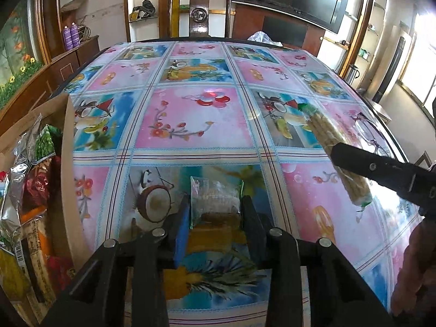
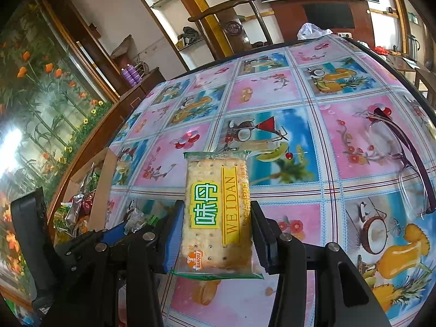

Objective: Organize snacks
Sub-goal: 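Grasp the clear plastic packet with the left gripper while the right holds the cracker pack, then carry both held snacks over the cardboard box with both grippers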

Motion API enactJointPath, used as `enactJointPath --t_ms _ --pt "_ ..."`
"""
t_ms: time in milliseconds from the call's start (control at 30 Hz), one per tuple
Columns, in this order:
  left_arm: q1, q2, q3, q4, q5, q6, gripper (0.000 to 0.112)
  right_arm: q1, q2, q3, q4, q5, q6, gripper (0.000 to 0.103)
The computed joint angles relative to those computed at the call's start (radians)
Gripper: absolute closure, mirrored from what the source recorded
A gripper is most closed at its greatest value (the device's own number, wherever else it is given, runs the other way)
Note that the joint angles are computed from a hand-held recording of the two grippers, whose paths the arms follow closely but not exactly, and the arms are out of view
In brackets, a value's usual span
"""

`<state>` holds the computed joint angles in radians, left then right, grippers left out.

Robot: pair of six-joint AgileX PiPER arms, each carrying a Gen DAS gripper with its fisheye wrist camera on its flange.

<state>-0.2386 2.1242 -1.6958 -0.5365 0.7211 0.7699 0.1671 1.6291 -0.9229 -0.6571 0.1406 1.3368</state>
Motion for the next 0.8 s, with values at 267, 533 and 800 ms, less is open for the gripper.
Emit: enactJointPath --t_ms 267,533,800 --pt "0.018 -0.058 0.055 -0.067 -0.01 0.066 0.078 0.014 0.0 -0.001 -0.079 0.004 0.071 0.053" --pt "0.053 -0.11 0.095 -0.134 0.0 0.131 0.078 0.052 0.004 -0.01 -0.228 0.0 0.187 0.053" --pt "0.114 -0.14 0.109 -0.197 0.026 0.184 0.078 0.115 0.01 -0.012 -0.576 -0.032 0.501 0.053"
